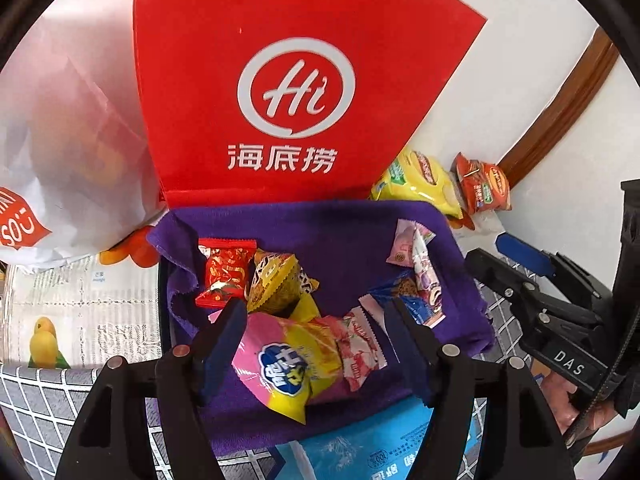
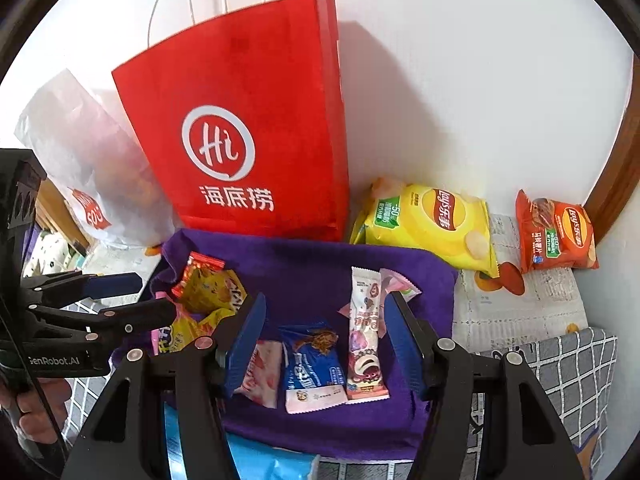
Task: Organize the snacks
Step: 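Open both tools to drop the blue bag and strawberry bag onto the towel, then move both open tools back down past the tissue pack to the snacks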
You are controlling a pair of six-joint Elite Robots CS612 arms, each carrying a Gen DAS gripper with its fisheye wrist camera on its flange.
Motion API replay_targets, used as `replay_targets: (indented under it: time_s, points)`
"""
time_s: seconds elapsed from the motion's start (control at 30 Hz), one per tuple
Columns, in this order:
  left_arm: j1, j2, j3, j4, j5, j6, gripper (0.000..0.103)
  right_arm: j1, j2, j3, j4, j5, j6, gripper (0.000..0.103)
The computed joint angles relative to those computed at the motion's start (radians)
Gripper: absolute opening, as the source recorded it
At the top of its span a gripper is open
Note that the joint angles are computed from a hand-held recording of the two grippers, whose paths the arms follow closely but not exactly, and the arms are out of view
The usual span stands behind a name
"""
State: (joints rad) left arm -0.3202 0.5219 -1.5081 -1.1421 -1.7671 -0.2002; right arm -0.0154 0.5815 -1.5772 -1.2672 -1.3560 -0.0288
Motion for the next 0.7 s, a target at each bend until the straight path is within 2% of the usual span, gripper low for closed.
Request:
replay_targets:
  time_s: [0.2,0.4,0.5,0.7]
  points:
    - [-0.007,0.002,-0.028,-0.013,-0.004,0.011,0.069,0.0,0.004,-0.026,-0.026,0.029,0.034,0.061]
    - [-0.016,0.0,-0.043,-0.009,-0.006,0.017,0.069,0.007,0.014,-0.068,-0.048,-0.015,0.044,0.061]
    - [-0.019,0.0,-0.053,-0.004,-0.009,0.014,0.069,0.009,0.022,-0.101,-0.026,-0.056,0.047,0.061]
    - [-0.029,0.003,-0.094,-0.003,-0.005,0.006,0.069,-0.004,0.053,-0.194,0.053,-0.068,0.081,0.061]
